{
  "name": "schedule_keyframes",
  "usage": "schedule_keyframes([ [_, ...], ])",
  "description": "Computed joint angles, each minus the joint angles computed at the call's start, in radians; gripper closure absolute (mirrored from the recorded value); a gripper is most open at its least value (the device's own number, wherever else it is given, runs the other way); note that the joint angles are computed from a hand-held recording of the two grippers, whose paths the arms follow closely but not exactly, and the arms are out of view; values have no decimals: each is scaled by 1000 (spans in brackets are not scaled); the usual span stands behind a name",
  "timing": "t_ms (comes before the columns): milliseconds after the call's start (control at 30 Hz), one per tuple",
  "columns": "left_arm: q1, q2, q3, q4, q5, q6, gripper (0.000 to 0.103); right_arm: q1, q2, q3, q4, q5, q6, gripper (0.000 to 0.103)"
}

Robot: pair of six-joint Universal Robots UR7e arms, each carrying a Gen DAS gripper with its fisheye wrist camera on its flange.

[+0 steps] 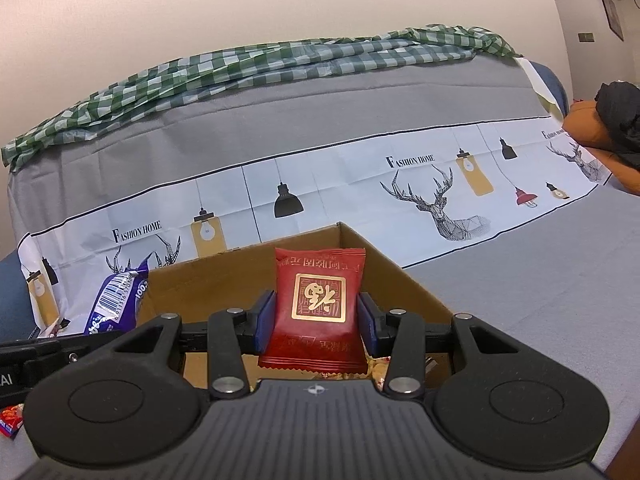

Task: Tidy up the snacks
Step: 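Open the right tool over the box to drop the red packet while the left tool drops the purple bar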

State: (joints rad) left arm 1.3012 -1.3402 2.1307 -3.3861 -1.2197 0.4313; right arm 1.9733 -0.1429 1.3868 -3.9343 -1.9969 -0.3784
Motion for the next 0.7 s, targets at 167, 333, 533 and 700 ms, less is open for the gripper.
schedule_keyframes([
  [167, 1, 1, -1, 5, 0, 7, 88, 2, 3, -4, -7, -2, -9, 58],
  [333, -1, -1, 2, 4, -3, 11, 88, 4, 6, -7, -17, -3, -12, 58],
  [533, -2, 0, 5, 5, -8, 18, 88, 5, 9, 2, -45, 8, -35, 58],
  [700, -4, 2, 7, 4, -13, 25, 88, 6, 8, 1, -53, 4, -37, 58],
])
